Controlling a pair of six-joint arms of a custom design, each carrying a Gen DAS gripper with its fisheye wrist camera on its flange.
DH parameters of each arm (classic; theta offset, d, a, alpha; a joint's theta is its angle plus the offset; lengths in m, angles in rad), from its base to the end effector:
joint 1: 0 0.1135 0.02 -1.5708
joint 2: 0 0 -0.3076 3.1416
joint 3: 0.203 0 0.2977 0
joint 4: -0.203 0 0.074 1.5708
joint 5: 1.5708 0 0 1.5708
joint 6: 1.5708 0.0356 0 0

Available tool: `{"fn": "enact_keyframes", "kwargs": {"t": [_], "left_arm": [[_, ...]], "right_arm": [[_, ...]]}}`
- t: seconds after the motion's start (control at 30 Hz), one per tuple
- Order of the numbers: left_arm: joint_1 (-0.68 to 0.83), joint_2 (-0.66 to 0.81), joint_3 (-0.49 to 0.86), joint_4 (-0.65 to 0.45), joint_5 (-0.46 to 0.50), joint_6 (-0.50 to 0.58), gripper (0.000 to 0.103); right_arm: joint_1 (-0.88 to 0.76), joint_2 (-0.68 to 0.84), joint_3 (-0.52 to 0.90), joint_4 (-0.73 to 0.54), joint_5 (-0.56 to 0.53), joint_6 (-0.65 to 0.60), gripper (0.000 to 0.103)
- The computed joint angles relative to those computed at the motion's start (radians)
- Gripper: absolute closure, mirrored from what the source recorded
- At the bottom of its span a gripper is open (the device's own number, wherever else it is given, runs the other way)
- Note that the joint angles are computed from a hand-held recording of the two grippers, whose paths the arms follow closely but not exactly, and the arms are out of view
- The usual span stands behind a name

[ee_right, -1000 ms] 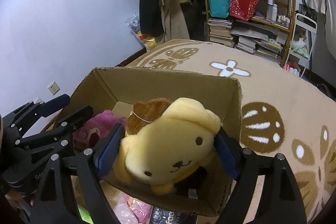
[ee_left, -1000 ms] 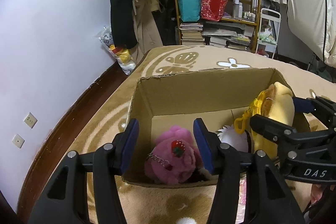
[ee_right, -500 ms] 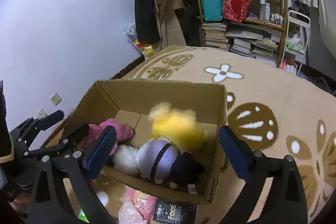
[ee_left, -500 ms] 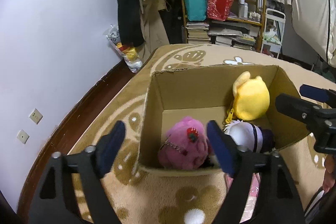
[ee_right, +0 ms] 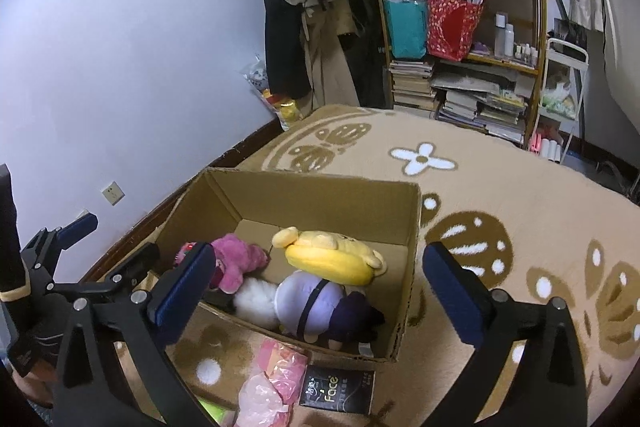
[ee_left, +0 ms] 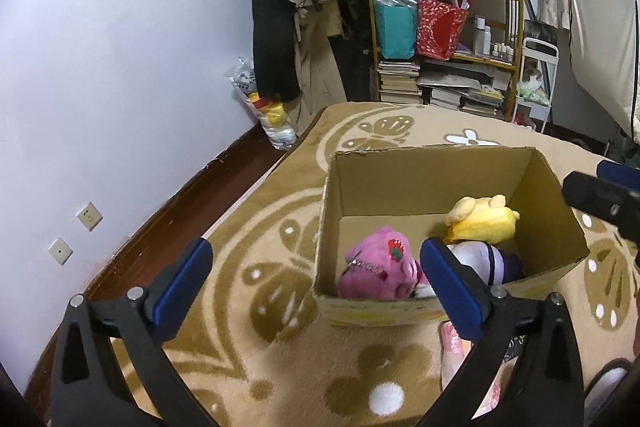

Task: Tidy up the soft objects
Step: 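Withdraw both grippers from the box toward the items on the carpet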

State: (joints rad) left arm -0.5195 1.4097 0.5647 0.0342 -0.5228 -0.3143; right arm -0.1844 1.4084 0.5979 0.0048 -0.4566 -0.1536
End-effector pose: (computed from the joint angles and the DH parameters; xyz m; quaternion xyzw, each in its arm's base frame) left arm 0.2530 -0.1242 0.1629 -0.0035 0.9022 0.0743 0.4248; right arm 0.2861 -0.0374 0.1707 -0.0705 0.9048 0.1458 0.3937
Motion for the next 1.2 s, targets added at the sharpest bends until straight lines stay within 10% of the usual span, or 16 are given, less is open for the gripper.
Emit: {"fn": "enact_keyframes", "kwargs": {"t": [1.2], "left_arm": [[-0.362,-0.454,-0.101,-0.544,-0.162,-0.395,0.000]], "right_arm": [[-0.098,-0.574,-0.155,-0.389,-0.064,-0.044,0.000]]}}
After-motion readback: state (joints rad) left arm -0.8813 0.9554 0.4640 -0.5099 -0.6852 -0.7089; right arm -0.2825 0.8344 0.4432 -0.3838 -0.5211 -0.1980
